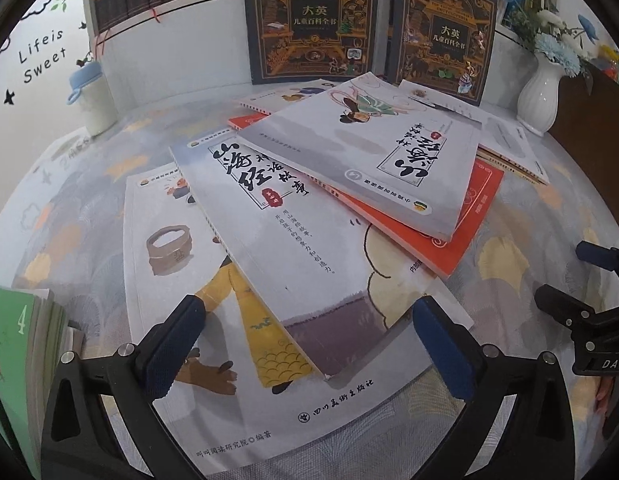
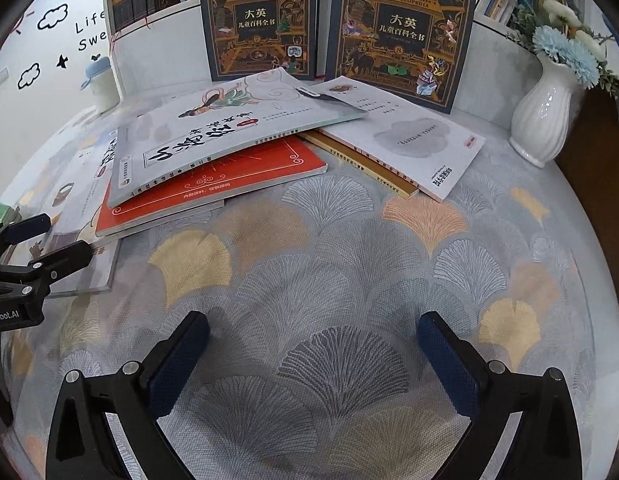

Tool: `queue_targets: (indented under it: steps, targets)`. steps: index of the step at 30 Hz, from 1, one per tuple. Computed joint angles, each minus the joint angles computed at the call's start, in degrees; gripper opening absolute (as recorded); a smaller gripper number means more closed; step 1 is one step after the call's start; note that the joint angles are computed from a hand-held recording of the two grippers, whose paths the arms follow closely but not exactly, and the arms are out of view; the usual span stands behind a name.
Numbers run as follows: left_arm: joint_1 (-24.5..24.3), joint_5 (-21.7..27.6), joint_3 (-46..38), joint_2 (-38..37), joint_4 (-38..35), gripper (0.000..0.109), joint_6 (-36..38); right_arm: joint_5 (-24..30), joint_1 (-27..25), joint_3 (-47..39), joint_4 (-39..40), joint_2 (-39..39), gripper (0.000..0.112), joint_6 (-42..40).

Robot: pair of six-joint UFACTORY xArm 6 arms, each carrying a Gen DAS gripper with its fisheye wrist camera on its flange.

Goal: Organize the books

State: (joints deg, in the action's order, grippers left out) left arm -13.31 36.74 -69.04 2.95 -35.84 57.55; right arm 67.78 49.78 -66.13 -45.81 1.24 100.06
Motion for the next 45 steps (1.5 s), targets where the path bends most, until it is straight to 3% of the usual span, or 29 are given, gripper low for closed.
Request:
queue_targets:
  steps: [14, 23, 25, 26, 27, 28, 32, 37, 45]
  targets:
    - [0.1, 0.3, -0.4, 0.2, 0.0, 0.103, -0.1, -0.3, -0.2, 0.3, 0.1, -0.2, 0.103, -0.2]
    - [-0.1, -1.9, 1.6, -1.2, 3.2, 0.102, -5.9, 2.0, 0.1, -1.8, 1.5, 1.1, 0.103, 0.4]
    - [0.6, -0.1, 0.8, -1.3, 2.4, 0.090, -5.7, -0.9, -0.4, 0.2, 0.8, -0.8, 0.095, 0.0]
    - [1.2, 1.6, 0.0, -1.3, 1.0, 0.077, -5.0, -1.2, -0.4, 0.7, 0.5, -1.6, 0.089, -0.4]
    - [1.4, 1.7, -0.4, -1.7, 0.3, 0.071, -5.2, -2.6, -0.8, 1.7, 0.1, -3.2, 0.075, -1.3]
    - [1.3, 0.9, -0.7, -1.8, 0.1, 0.071, -5.6, -4.5, -1.3, 2.8, -0.5, -4.7, 0.072, -1.6]
    - [-0.1, 2.1, -5.1, 0.0, 1.3, 0.071, -8.1, -6.6, -4.8, 4.0, -5.5, -9.3, 0.072, -3.0]
    - [-2.9, 3.7, -7.9, 1.8, 3.0, 0.071, -10.8, -12.5, -14.3, 0.1, -7.4, -7.0, 0.073, -15.6]
    - [-5.8, 4.2, -10.6, 5.2, 7.0, 0.071, -13.6, -31.5, -31.5, -3.5, 5.9, 0.7, 0.073, -24.6]
